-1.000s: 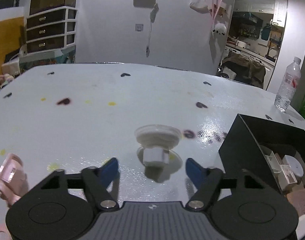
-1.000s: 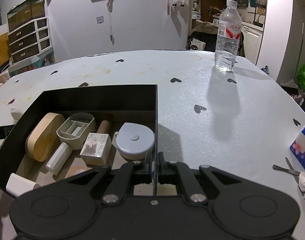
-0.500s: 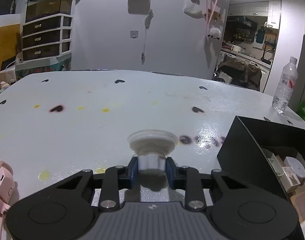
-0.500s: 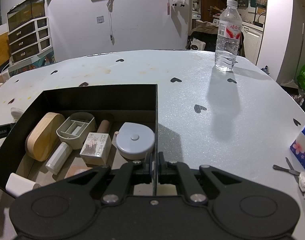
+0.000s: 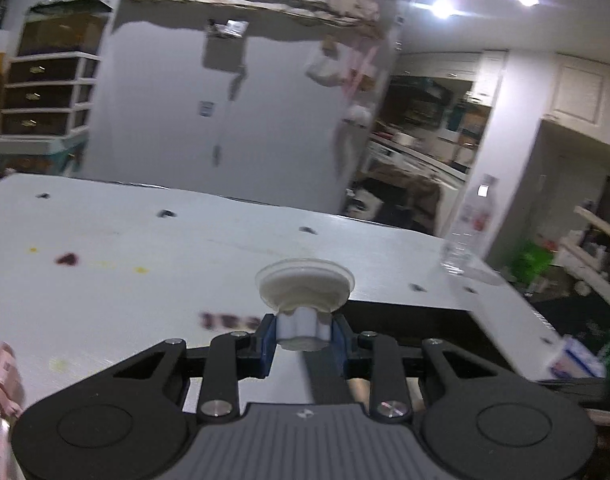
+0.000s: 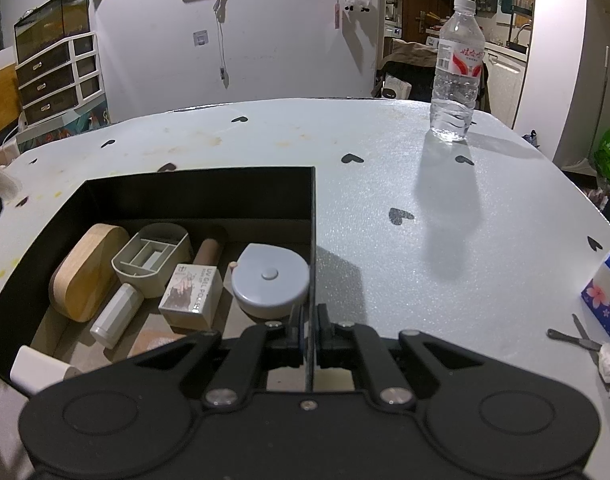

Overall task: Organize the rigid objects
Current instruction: 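Carry the suction-cup hook into the black box and release it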

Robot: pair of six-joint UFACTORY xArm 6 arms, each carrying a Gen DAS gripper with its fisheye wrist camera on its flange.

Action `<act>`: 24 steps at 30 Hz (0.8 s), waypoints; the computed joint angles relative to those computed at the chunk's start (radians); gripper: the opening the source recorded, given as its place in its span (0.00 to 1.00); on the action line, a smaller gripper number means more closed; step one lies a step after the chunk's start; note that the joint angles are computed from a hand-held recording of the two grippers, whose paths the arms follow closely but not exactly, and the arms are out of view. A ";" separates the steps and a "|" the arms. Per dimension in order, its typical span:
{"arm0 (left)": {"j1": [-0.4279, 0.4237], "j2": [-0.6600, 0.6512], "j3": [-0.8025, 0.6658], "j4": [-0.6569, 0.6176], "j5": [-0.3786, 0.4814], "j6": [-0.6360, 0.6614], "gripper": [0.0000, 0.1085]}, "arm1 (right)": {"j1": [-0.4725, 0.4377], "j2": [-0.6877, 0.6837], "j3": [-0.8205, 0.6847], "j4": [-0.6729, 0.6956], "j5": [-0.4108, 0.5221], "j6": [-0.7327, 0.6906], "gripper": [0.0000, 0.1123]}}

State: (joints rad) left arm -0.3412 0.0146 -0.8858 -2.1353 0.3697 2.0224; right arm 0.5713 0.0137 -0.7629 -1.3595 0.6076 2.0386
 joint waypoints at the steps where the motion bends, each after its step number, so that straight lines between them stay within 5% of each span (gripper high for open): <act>1: -0.008 -0.015 0.013 0.032 0.010 -0.033 0.28 | 0.000 -0.001 0.001 0.000 0.000 0.000 0.05; 9: -0.119 -0.043 0.072 0.234 0.035 -0.201 0.28 | -0.002 -0.002 0.002 -0.004 -0.003 0.003 0.05; 19: -0.180 -0.002 0.028 0.146 -0.101 -0.130 0.30 | -0.010 -0.009 0.013 -0.030 -0.022 0.026 0.05; 22: -0.182 -0.017 0.039 0.156 -0.119 -0.144 0.63 | -0.011 -0.010 0.016 -0.037 -0.024 0.032 0.05; 24: -0.179 -0.032 0.053 0.165 -0.104 -0.140 0.66 | -0.012 -0.011 0.016 -0.038 -0.025 0.033 0.05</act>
State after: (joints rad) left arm -0.5197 -0.0175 -0.8329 -1.9706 0.2661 1.8819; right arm 0.5592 0.0027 -0.7465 -1.3971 0.5824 2.0716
